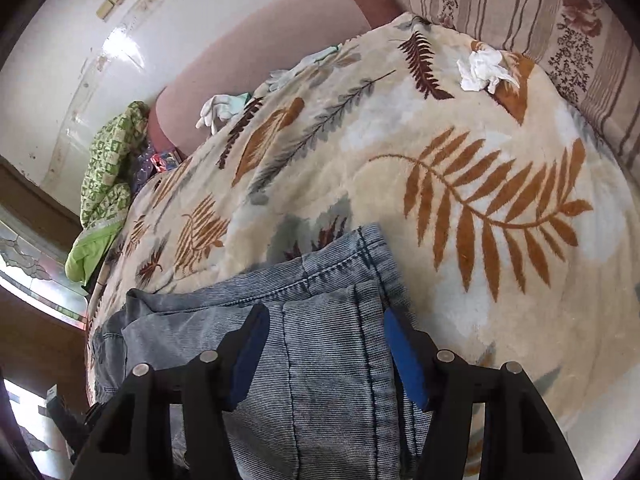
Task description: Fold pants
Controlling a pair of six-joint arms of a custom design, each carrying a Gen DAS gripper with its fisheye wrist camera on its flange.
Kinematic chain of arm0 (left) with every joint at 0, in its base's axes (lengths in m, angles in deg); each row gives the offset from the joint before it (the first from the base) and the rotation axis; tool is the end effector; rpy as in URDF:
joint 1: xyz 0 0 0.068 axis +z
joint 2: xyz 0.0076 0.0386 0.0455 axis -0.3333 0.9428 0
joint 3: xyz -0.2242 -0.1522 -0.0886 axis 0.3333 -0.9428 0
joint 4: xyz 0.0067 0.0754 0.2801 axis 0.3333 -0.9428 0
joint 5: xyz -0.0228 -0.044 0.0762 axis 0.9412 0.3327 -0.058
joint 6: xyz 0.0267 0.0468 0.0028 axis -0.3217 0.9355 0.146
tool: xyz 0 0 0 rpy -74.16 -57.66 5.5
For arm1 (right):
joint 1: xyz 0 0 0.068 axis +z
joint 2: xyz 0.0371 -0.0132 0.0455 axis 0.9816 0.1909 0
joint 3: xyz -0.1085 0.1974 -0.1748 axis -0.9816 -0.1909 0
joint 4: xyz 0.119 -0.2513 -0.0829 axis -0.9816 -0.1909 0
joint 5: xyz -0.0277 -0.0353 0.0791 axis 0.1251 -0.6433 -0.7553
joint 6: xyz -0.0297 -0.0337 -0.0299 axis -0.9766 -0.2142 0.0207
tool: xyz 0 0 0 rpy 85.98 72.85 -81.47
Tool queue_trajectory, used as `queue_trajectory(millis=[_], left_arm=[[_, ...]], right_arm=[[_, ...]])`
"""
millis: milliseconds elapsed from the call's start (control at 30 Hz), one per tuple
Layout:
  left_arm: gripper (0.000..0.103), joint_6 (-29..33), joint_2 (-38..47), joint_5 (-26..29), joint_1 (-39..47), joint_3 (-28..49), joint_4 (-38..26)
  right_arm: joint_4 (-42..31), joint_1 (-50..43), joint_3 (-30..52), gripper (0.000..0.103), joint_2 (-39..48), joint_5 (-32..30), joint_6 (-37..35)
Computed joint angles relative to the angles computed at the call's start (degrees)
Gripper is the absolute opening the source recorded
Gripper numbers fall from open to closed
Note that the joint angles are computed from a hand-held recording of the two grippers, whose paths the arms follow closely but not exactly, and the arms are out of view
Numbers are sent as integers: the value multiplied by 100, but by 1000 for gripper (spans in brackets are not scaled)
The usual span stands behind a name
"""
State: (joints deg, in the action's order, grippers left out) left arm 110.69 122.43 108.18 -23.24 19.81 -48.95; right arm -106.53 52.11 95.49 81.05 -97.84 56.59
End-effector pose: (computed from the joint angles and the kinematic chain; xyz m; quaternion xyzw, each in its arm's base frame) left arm 0.3953 -0.0419 0.1945 0.4646 0.8301 -0.1267 0.2812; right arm 0.1489 -0.0689 0.2001 0.4431 0.8292 0.0962 0.3269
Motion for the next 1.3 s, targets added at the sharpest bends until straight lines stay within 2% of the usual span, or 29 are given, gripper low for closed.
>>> queue_trajectory(millis=[67,200,233,267,367,500,633,700,833,933,1000,1067,1200,1300], left_arm=[[53,103,12,63,40,36,-73],[53,144,315,474,218,398,-464],[54,156,341,553,222,369,-409],[56,204,330,614,237,319,-352],[61,233,299,624,166,208,-143],[61,172,298,701,166,199,-85],[61,-26,402,1153,290,424,-379],[61,144,460,1277,303,523,-638],[64,309,206,954,164,75,-182],[68,365,204,953,153,62,-205],[70,366,225,947,150,75,-226],[72,371,193,947,142,18,-180],[86,476,193,964,108,-75,-149],[95,531,135,870,38,-229,-6]], right_arm=[[-88,291,230,62,520,427,38],[69,354,316,61,1063,563,-39],[109,357,330,52,1099,507,-66],[116,393,378,37,1180,521,-93],[44,523,584,19,1485,654,-209],[52,650,790,19,1316,1152,-171],[168,734,980,19,1297,1555,-132],[297,697,952,19,1492,1692,-149],[899,307,773,23,2320,1186,-77],[584,255,936,27,2101,1282,154],[315,514,1028,27,1721,2042,474],[246,814,1091,28,1349,2331,572],[773,1656,1230,28,1297,1769,1015],[1607,2699,1451,28,2121,1556,1452]])
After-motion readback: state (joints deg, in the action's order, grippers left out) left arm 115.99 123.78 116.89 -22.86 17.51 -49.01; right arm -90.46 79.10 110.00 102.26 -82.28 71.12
